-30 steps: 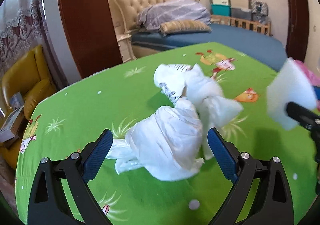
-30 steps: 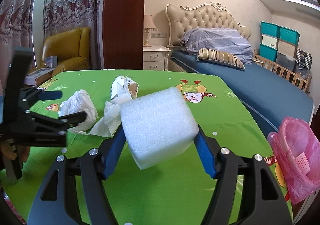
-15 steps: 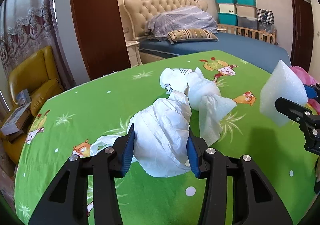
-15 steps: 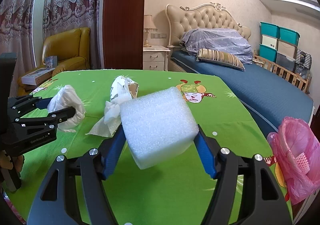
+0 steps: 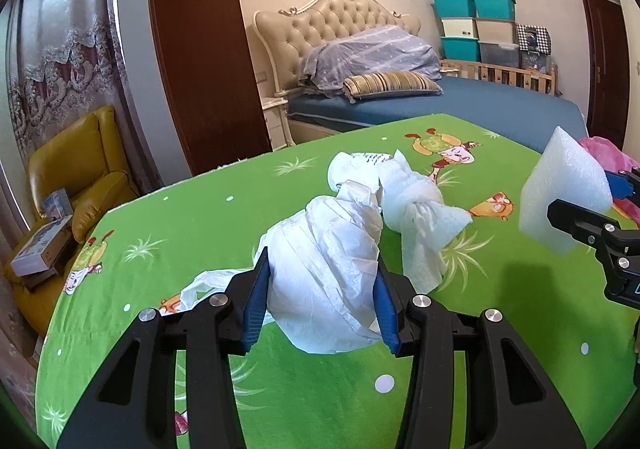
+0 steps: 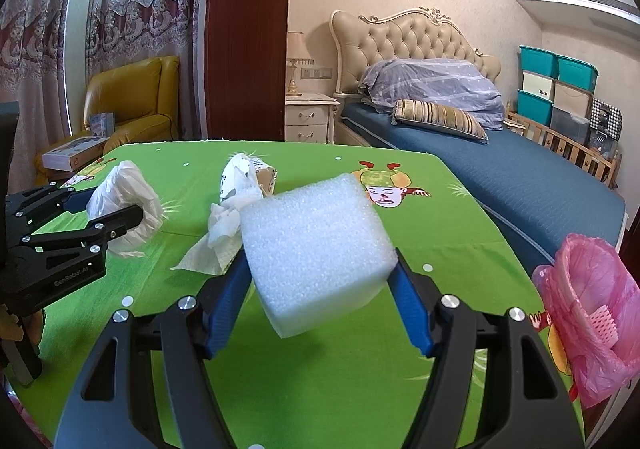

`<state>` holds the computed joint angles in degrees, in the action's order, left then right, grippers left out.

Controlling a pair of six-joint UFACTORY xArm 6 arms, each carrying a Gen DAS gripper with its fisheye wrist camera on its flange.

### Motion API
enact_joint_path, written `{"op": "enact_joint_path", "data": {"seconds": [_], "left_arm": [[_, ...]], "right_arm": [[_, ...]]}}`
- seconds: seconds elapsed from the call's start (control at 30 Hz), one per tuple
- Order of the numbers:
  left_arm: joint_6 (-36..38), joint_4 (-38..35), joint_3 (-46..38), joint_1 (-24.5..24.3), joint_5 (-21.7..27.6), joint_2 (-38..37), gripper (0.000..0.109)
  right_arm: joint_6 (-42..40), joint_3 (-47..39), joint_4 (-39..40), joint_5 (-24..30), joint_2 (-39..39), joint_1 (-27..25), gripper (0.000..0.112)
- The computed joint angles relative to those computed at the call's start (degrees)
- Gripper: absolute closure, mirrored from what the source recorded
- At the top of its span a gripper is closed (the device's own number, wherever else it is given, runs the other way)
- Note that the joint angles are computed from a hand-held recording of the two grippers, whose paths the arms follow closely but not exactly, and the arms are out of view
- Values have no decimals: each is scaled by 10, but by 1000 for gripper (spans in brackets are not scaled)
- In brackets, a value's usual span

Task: Collect trash
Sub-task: 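Carry the tissue bundle and foam block over the pink bin with both grippers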

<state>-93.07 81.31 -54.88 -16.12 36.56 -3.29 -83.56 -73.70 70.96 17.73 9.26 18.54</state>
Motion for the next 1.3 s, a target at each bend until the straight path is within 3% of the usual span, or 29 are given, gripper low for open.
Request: {"op": "enact_joint_path", "data": {"seconds": [0.13,0.37,0.63,0.87,1.3], "left_arm": [[-26,29,9,-19,29,-10,65],[-68,54,32,-35,40,-35,65],[-88,58,70,-54,36,-73,65],[-90,57,84,-69,-3,-86,65],[-22,43,32,-91,-77,-32,65]], "right_arm": [[-23,4,23,-8,-6,2,46],[-43,8,47,-2,-12,-1,46],[13,24,5,41,-28,-27,46],[-24,77,13,58,-81,-50,46],[-100,156,44,88,-151,-116,46]]}}
